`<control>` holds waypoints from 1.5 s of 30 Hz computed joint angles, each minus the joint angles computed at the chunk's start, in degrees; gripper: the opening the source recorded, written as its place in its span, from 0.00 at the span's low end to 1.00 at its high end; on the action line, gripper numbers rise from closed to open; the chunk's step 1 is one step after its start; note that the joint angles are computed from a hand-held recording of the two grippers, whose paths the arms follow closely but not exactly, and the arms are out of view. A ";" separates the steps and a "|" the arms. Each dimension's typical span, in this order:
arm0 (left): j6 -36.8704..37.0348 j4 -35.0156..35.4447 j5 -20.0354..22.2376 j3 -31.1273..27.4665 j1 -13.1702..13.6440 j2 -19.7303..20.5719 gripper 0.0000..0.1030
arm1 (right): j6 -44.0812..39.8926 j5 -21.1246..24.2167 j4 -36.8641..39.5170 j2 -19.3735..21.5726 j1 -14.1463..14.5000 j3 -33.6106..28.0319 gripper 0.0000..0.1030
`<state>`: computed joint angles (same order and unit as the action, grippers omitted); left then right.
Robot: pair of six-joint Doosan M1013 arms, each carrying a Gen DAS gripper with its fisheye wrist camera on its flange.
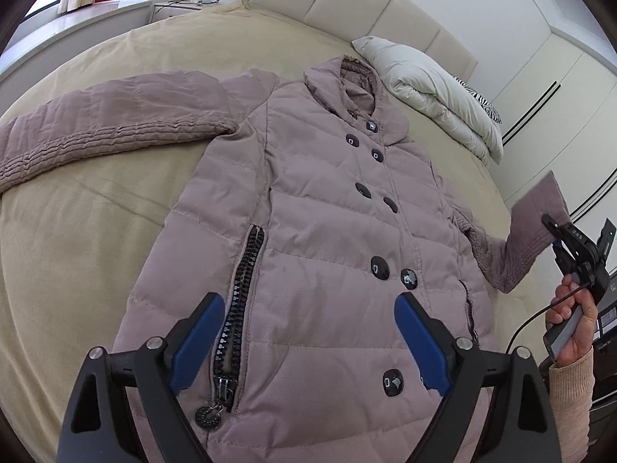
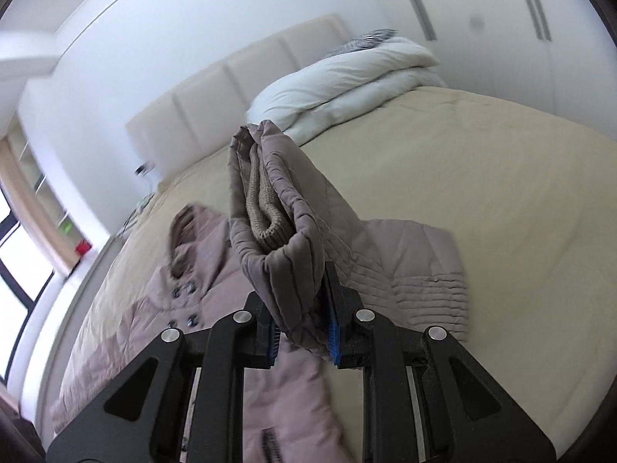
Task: Fold large clothes
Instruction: 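Grasp the coat sleeve cuff with the right gripper and lift it, then carry the sleeve across the coat front with the right gripper and release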
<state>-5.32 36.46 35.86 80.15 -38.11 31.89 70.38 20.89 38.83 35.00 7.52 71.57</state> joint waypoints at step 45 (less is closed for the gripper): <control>32.79 -43.64 -0.24 -31.72 7.14 20.60 0.36 | -50.13 19.33 61.95 -3.05 -0.30 28.81 0.72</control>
